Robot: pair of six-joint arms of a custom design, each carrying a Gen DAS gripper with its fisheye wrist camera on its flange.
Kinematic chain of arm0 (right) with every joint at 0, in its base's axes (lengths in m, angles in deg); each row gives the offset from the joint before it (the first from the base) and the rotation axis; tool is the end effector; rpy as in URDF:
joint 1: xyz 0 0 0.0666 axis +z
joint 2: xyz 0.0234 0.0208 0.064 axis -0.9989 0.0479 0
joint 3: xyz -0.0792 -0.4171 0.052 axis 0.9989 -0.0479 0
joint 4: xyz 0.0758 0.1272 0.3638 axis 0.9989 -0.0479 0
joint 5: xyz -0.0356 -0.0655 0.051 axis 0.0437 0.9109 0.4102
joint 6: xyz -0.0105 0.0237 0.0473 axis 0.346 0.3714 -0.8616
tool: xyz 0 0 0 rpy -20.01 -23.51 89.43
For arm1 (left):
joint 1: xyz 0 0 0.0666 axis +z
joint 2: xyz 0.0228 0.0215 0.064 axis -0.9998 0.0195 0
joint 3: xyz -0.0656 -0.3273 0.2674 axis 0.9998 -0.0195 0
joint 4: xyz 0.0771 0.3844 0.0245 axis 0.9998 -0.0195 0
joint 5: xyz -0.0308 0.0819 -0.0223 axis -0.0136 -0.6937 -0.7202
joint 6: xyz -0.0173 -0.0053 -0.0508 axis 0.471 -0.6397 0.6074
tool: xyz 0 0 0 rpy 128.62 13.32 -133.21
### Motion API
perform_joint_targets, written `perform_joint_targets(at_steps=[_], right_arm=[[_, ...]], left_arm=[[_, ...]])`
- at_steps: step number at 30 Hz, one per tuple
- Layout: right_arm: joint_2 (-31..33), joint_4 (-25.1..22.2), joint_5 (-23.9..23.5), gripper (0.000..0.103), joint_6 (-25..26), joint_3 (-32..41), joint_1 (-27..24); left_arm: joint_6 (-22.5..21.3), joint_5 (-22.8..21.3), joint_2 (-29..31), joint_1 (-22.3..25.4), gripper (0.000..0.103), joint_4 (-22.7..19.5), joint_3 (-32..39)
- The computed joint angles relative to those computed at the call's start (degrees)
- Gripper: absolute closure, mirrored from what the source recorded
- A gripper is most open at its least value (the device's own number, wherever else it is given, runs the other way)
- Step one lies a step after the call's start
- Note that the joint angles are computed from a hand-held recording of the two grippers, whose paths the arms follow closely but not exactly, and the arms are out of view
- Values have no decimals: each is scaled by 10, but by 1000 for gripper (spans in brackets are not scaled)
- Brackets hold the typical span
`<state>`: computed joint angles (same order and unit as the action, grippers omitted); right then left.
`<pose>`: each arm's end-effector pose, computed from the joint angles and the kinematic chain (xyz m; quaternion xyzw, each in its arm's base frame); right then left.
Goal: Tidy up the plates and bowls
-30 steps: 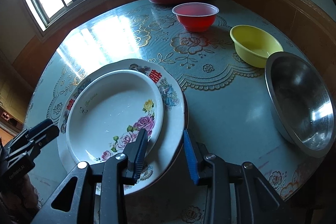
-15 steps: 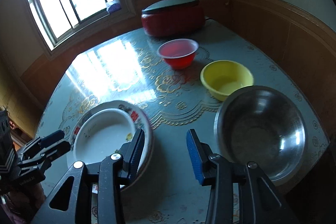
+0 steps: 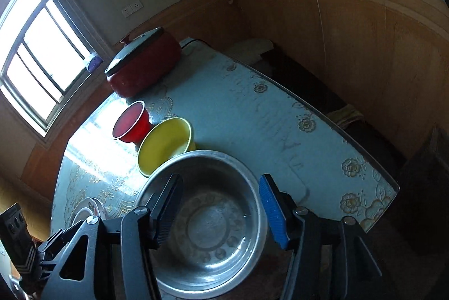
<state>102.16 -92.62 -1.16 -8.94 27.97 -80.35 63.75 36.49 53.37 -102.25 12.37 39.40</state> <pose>0.6061 0.0853 0.4185 -0.0227 0.9338 0.2141 0.2857 0.4827 -0.1199 0.4063 0.0072 0.9239 -0.1536 0.3503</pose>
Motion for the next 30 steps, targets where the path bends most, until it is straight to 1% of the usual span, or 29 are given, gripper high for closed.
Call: perform_joint_targets(at_steps=[2, 3, 4, 5, 6, 7, 8, 9, 11, 13, 16, 18, 19, 24, 28, 30], right_arm=[[18, -16, -20, 47, 17, 14, -7], [27, -26, -33, 55, 29, 23, -9], [35, -38, -46, 59, 45, 32, -10], [38, -39, -47, 63, 58, 34, -10], [43, -51, -51, 64, 75, 41, -11], [49, -62, -55, 64, 88, 50, -12], [53, -73, -59, 67, 100, 57, -13], [57, -83, -63, 69, 113, 62, -15], [61, -99, -73, 70, 135, 65, -18], [67, -112, -82, 70, 153, 69, -19], [70, -115, -76, 72, 172, 69, -16], [72, -123, -83, 78, 182, 72, -16], [70, -119, -82, 78, 186, 68, -15], [67, -124, -80, 78, 214, 64, -7], [65, -126, -96, 78, 228, 62, 1], [66, -130, -96, 78, 238, 67, 9]], left_arm=[[10, 7, 19, -8, 27, -2, 15], [17, 6, 27, -14, 28, -2, 22], [21, 3, 34, -18, 29, -2, 27], [23, 3, 41, -22, 31, -1, 31], [27, 3, 47, -25, 31, -1, 34], [33, 3, 54, -27, 34, -3, 38], [41, 5, 61, -30, 39, -6, 42], [46, 8, 65, -32, 42, -7, 44], [51, 8, 71, -37, 50, -3, 44], [58, 7, 77, -41, 54, -2, 45], [68, 5, 81, -47, 63, 0, 43], [65, -4, 76, -52, 63, 6, 37], [64, -15, 74, -56, 64, 5, 36], [70, -37, 60, -60, 64, 8, 21], [60, -64, 35, -61, 64, 17, 0], [54, -73, 27, -59, 63, 17, -6]])
